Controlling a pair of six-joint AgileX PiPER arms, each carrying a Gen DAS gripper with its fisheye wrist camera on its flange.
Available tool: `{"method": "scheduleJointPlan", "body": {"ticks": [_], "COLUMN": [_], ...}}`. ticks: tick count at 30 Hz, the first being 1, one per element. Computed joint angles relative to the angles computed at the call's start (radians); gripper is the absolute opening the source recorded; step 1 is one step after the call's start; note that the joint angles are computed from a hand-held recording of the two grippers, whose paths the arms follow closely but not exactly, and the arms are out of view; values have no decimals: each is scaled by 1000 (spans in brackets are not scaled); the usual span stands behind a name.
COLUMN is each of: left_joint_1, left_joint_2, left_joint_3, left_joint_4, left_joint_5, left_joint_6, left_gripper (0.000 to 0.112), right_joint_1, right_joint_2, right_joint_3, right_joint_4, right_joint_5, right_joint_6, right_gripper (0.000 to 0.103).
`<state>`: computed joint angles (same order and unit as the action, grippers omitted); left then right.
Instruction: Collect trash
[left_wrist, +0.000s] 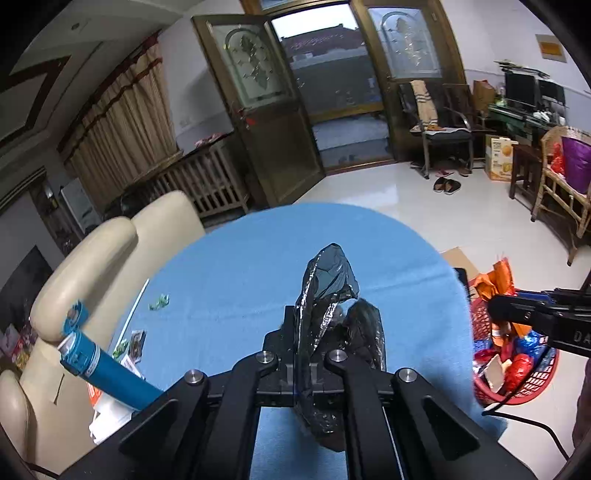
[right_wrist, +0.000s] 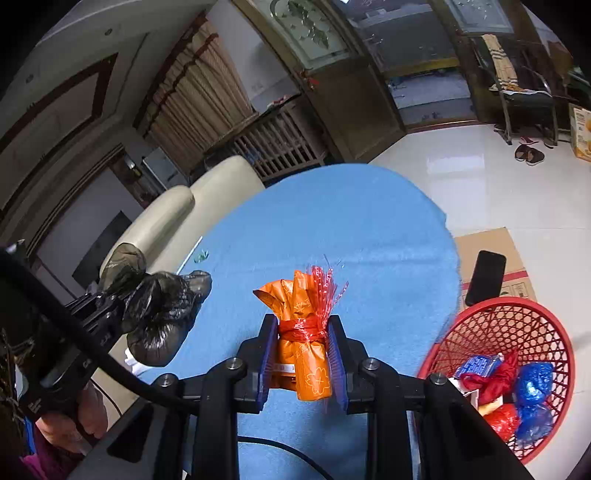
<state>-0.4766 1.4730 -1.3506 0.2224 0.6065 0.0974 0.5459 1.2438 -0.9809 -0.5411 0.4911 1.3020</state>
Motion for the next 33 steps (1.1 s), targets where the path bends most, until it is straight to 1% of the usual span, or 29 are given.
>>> {"method": "scheduleJointPlan", "body": {"ticks": [4,6,14,20,27,33], "left_joint_1": [-71,-98,-199,-254,-297,-335], "left_joint_2": [-20,-22,-5,6,21,37], "left_joint_3": [-4,-8,-38,-59,-81,-99], "left_joint_4": [76,102,160,176,181,184], "left_joint_5": [11,15,42,63,84,99], "left_joint_6": [-69,-92,-147,-161,-159,-160], "left_gripper": [2,2,2,2,2,2], "right_joint_1": [-10,-29,-73,-112,-176,-273], "right_joint_2": [-66,-100,-229,-315,-393,-442], "right_joint_3": [41,66,130,166,196,225], "right_joint_4": [-28,-19,6,33,97,215], "right_joint_5": [13,10,57,91,112,97], "right_joint_6": [32,22,3,-22,-89,-213], "right_gripper": [29,29,29,29,29,29]}}
